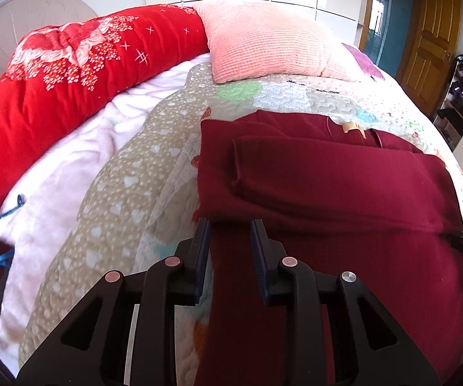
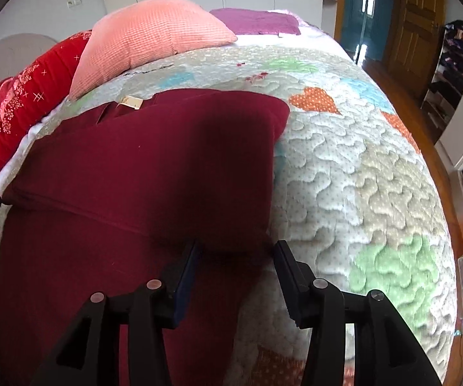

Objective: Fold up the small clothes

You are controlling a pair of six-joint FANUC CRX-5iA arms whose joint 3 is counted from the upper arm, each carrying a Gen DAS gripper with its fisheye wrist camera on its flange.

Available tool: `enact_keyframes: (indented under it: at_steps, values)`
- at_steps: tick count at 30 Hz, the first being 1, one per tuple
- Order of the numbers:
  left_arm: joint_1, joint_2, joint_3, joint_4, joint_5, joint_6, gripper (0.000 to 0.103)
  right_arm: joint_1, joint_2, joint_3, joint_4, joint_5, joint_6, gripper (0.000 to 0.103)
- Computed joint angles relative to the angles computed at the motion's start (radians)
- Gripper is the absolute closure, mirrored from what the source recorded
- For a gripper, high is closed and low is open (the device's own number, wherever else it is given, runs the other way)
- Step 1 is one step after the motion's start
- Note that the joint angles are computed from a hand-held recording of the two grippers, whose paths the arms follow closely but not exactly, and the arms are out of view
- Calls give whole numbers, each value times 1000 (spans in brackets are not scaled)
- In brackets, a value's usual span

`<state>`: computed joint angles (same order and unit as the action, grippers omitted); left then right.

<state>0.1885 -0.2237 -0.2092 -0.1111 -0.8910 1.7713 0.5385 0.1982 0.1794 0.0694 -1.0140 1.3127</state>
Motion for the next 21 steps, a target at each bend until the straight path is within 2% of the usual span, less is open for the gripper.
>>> enact_keyframes:
  at_steps: [2, 6, 7, 9, 10, 21]
  values:
    - [-1, -20, -15, -1, -7, 8, 78, -11, -36, -11, -51, 4, 27, 57]
    - [-6, -53, -43, 10, -22, 0, 77, 17, -121, -90, -31, 42, 16, 57]
    - [-5, -62, -50, 17, -26, -5, 73, 20, -145, -106, -48, 41, 24, 57]
    - [7, -92, -83, 49, -21, -24, 49, 25, -170, -123, -68, 33, 35, 55]
    - [16, -112, -104, 68, -13, -31, 46, 33, -188, -141, -71, 27, 35, 54]
    - [52, -225, -186, 103, -84, -69, 46, 26, -295, -248, -158, -22, 26, 53]
